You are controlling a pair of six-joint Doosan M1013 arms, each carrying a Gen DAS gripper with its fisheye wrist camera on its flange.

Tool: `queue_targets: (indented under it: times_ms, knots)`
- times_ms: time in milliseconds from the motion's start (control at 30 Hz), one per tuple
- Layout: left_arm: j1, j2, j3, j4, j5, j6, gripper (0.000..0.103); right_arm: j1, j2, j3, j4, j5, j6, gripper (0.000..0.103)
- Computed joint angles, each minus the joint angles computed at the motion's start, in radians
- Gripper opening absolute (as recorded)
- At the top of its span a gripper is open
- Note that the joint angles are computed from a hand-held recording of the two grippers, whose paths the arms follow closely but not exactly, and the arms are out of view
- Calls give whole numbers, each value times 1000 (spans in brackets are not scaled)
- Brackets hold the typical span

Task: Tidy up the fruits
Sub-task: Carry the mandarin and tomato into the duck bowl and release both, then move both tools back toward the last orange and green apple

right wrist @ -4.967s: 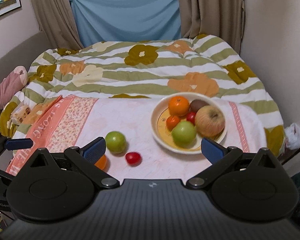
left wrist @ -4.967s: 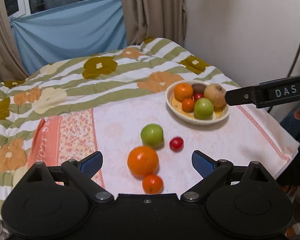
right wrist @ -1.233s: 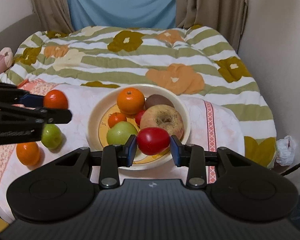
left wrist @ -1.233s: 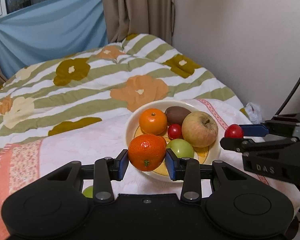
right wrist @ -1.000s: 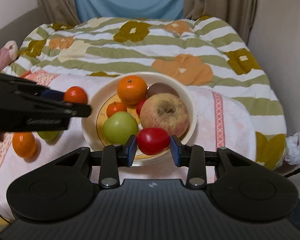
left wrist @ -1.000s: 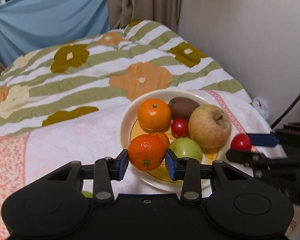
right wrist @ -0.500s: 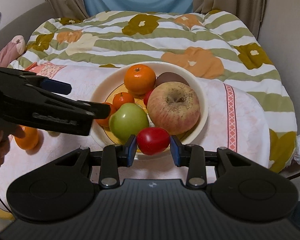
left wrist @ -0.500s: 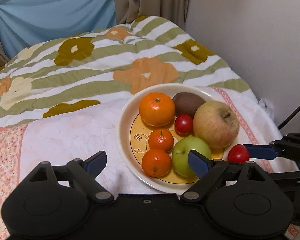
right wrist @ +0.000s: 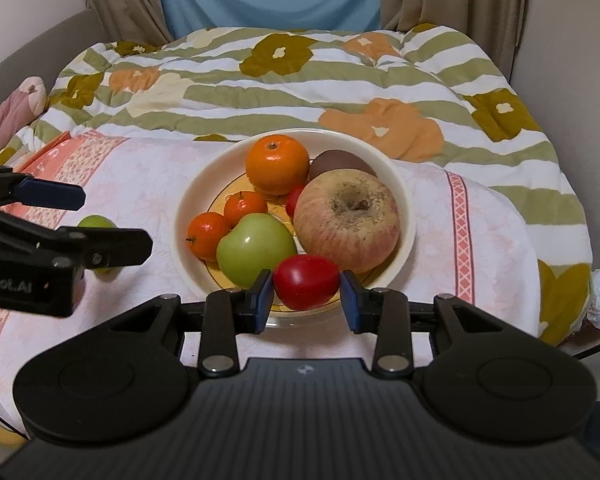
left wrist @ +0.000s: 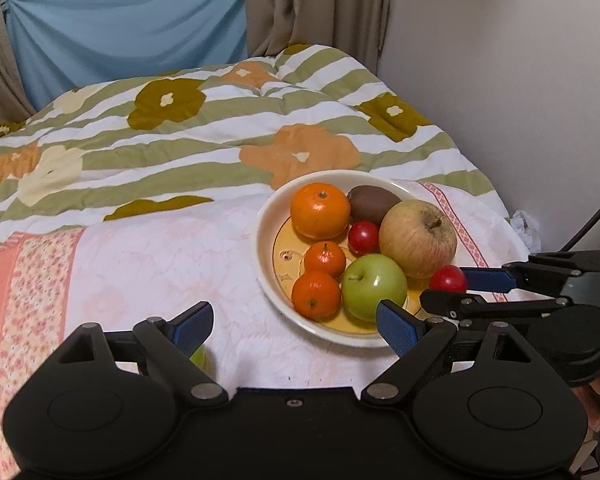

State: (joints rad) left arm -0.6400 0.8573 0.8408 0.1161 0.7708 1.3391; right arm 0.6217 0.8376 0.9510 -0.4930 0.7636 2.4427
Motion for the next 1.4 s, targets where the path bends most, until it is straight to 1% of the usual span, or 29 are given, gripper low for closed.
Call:
queue_targets:
  times_ms: [133, 167, 233, 267, 300, 333, 500, 767, 933, 1033, 1100, 1300, 1400]
  knots:
    - [-2, -14, 27, 16, -2, -22, 91, 0, 6, -8, 8, 4, -11, 52]
    - [-3, -17, 33, 22, -3, -28, 91, 0, 8, -9, 2, 2, -7, 55]
    - [-5, -23, 44, 37, -3, -41, 92, 0, 9, -12, 2, 0, -14, 85]
    - [-6, -27, 51, 42, -5, -47, 92, 3, 8, -10, -12, -1, 0, 90]
    - [-7, -32, 60, 46, -10, -55, 92, 6, 5, -4, -34, -2, 22, 98]
    - [-7, -36, 66, 48, -13, -59, 92, 9, 2, 1, -51, -3, 40, 102]
    - [-13, -54, 95, 62, -23, -81, 92, 15, -9, 13, -65, 10, 54, 103]
    - [-25, -111, 168, 150, -79, -162, 92, 29, -48, 36, -119, 6, 87, 103]
    - [-31, -163, 237, 239, -118, -262, 92, 41, -68, 37, -167, -1, 121, 103]
    - [-36, -191, 276, 310, -134, -344, 95, 44, -74, 31, -156, -10, 103, 103]
    - [-38, -208, 300, 356, -137, -399, 98, 46, -72, 18, -134, -7, 76, 103]
    - [-44, -239, 349, 469, -100, -513, 99, 54, -75, 8, -84, -37, 39, 103]
    - [-39, -253, 376, 484, -100, -535, 99, 63, -69, -10, -77, -31, 31, 103]
